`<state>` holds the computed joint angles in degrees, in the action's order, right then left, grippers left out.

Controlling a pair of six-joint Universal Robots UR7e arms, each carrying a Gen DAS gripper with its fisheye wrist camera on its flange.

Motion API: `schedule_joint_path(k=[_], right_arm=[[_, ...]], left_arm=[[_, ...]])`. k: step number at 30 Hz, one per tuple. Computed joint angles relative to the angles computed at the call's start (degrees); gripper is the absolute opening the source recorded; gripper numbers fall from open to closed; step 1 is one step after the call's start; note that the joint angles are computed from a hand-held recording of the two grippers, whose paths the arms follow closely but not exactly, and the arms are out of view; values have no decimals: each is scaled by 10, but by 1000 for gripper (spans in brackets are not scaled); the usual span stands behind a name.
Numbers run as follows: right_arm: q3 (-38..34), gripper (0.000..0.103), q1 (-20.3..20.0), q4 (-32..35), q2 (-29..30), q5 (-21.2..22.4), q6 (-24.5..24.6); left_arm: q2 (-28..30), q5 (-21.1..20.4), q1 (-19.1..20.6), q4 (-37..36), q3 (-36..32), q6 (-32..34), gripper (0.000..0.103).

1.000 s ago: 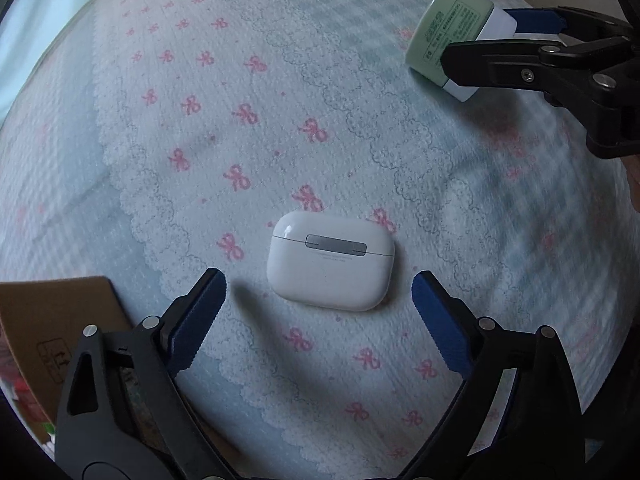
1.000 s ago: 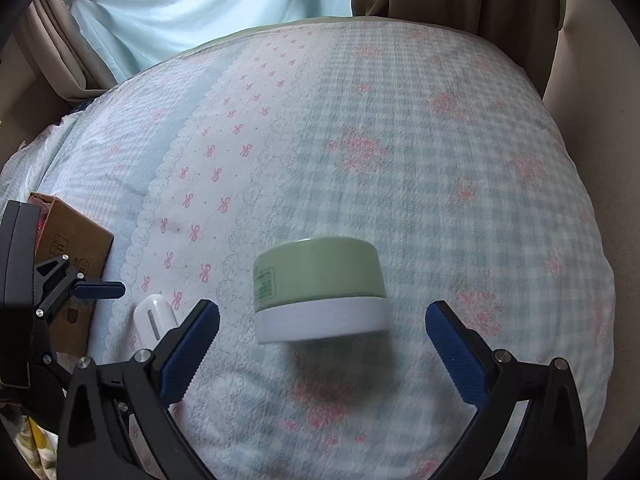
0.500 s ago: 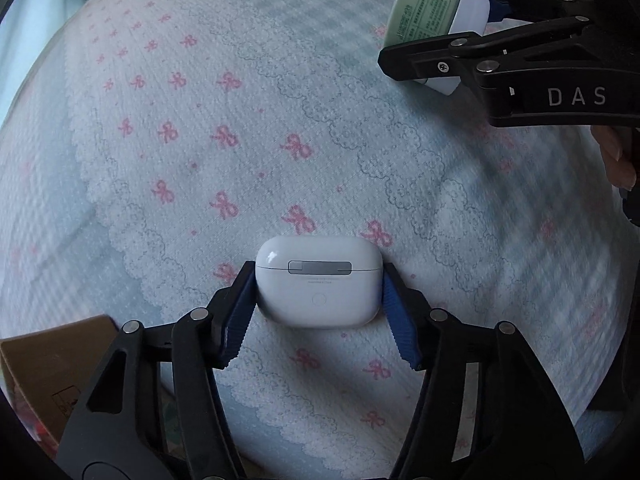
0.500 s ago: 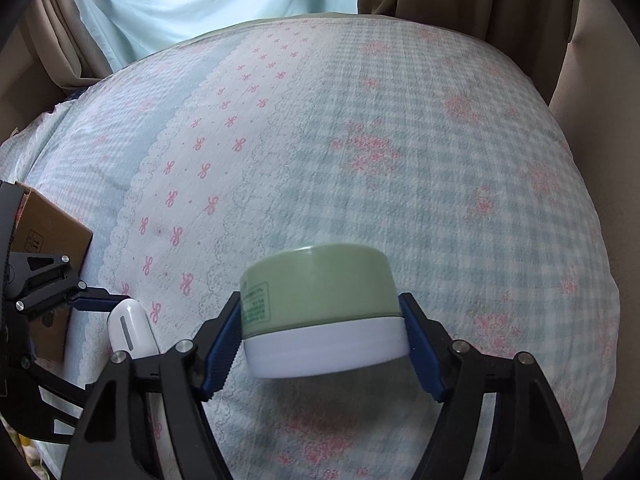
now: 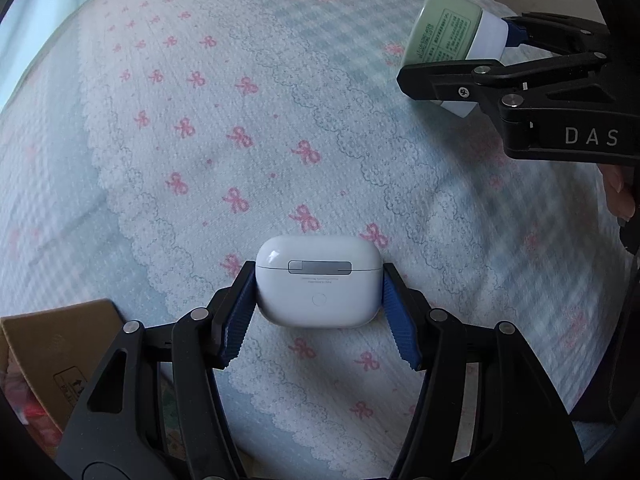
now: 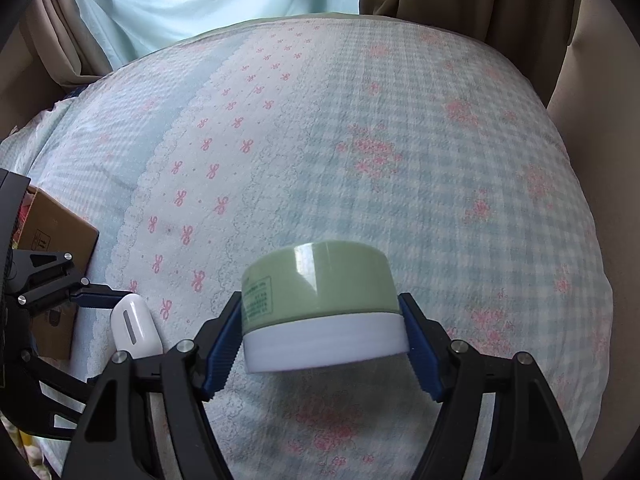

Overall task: Organize rigid objects
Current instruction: 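Carry the green jar and earbud case into the box and open both grippers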

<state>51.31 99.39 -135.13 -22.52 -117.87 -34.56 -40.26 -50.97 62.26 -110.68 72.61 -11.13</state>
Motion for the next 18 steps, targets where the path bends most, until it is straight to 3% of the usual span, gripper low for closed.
schedule_joint_path(k=[9, 18], right_arm=[[30, 70, 16, 4, -36, -1, 31], [60, 70, 55, 24, -104, 7, 74]], left_arm=[[-51, -3, -23, -2, 24, -48, 57], [-122, 6, -86, -30, 57, -138, 57]])
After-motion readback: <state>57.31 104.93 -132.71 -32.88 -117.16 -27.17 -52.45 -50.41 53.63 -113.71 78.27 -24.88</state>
